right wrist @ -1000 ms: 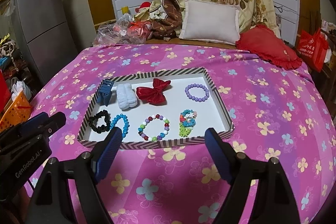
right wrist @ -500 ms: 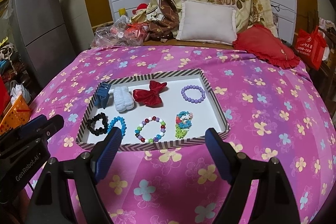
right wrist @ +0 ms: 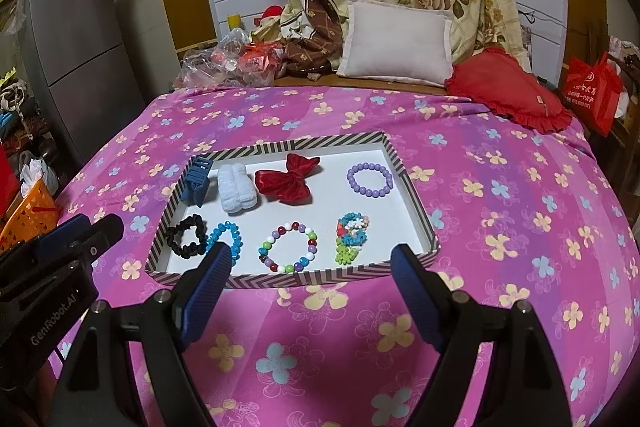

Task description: Organize jewelry

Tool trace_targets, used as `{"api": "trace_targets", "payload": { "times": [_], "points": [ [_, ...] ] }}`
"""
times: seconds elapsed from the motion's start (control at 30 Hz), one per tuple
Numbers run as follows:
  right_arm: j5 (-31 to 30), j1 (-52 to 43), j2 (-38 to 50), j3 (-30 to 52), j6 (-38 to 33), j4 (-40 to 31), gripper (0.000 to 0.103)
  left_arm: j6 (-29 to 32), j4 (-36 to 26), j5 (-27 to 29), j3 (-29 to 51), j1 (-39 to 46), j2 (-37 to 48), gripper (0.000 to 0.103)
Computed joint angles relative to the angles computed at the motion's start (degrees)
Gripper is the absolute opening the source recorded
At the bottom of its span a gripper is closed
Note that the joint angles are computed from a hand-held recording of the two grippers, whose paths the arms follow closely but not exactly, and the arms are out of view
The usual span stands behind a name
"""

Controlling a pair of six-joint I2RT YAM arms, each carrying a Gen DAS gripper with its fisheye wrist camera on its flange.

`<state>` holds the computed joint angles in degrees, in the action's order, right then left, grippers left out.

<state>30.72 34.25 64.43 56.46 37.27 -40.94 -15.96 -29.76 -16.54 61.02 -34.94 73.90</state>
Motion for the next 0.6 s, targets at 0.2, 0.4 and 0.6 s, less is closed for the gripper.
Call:
{"api": "trace_targets", "payload": {
  "times": [0.2, 0.4, 0.6],
  "points": [
    [-0.05, 0.01, 0.05, 0.05, 0.19, -0.02, 0.085, -0.12, -0.03, 0.33, -0.31, 0.6, -0.15, 0.029],
    [-0.07, -0.05, 0.02, -0.03, 0.09, 0.04, 0.084, 0.06, 0.03, -0.14, -0.53, 0.47, 0.09, 0.029],
    [-0.15, -0.19, -0.05, -0.12, 0.06, 0.11, 0.085, -0.11, 0.08, -0.44, -0.57, 0.16, 0.11, 0.029]
  ]
}}
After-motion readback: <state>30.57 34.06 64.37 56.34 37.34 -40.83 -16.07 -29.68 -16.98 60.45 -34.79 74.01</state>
